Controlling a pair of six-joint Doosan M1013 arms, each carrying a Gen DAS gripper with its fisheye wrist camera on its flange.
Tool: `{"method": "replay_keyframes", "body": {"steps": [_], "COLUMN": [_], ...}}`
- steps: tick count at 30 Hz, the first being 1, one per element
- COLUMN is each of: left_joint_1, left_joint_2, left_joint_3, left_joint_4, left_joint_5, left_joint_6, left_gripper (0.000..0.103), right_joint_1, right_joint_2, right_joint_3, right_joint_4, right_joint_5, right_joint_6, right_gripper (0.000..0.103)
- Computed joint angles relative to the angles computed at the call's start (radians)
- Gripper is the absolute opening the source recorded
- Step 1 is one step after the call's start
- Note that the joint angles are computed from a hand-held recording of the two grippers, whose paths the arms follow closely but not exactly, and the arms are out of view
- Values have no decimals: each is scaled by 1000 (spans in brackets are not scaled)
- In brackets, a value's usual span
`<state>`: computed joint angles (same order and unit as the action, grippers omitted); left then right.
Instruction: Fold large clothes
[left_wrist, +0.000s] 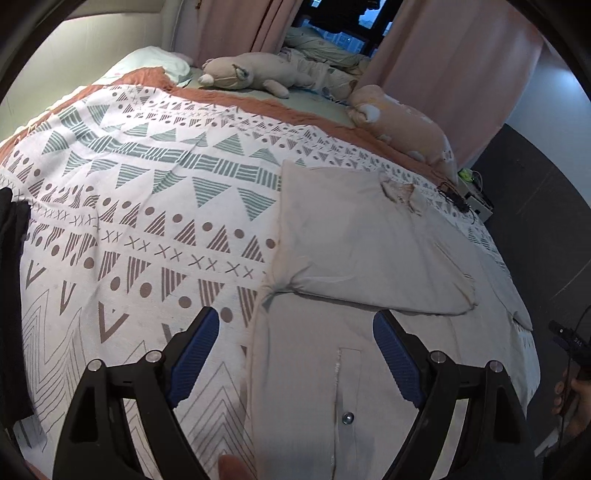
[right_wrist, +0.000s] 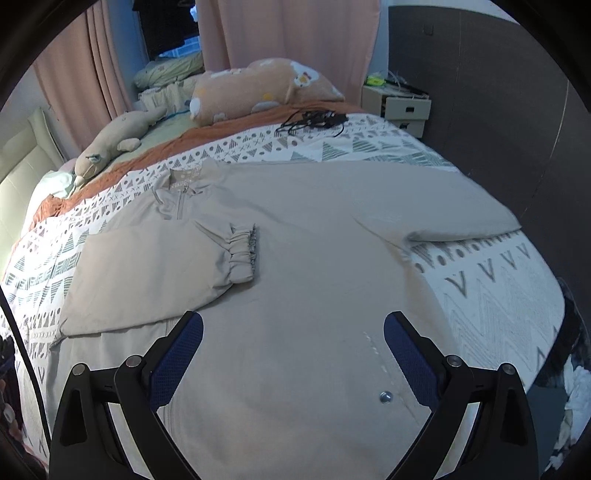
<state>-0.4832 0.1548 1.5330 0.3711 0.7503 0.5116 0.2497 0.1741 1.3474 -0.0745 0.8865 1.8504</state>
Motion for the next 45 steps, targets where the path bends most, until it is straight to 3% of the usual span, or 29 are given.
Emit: {"method": "replay_keyframes", "body": {"steps": [4,6,9,14,17,23,29,38,45], "left_joint_1": [-40,-62,-81,-129,-144,-191,-216,-231,-220], "left_joint_2": [-25,-26,-11,16,55,150,261,452,580], "left_joint_3": [-2,-15,-55,-119,-183,-313,-469,-745,-903], "left_joint_4": [50,76,12,45,-2,56,44,-26,-82], "left_joint_5": [-46,-43,-38,-38,-4,69,157,288,340], "left_joint_6": [-13,-12,82,97,131,119,146,263,301], "left_gripper": [103,103,103,103,103,103,103,103,103], "right_joint_1": [-11,-26,-53,-99,-131,-217,-282,-374,-393], "right_joint_2": [-48,-66,-95,-126,-135,-155,-128,-34,57], "right_joint_3": [36,50,78,130,159,222,239,236,200], "right_joint_4": [24,42,75,144,188,365,506,837,985], "right_joint_5": [13,8,-26,-85,-108,-170,-191,-224,-215], "right_joint_6": [-14,-19,-15,-69,-99,-230,-312,-422,-466], "right_gripper": [98,98,98,98,98,98,98,98,98]}}
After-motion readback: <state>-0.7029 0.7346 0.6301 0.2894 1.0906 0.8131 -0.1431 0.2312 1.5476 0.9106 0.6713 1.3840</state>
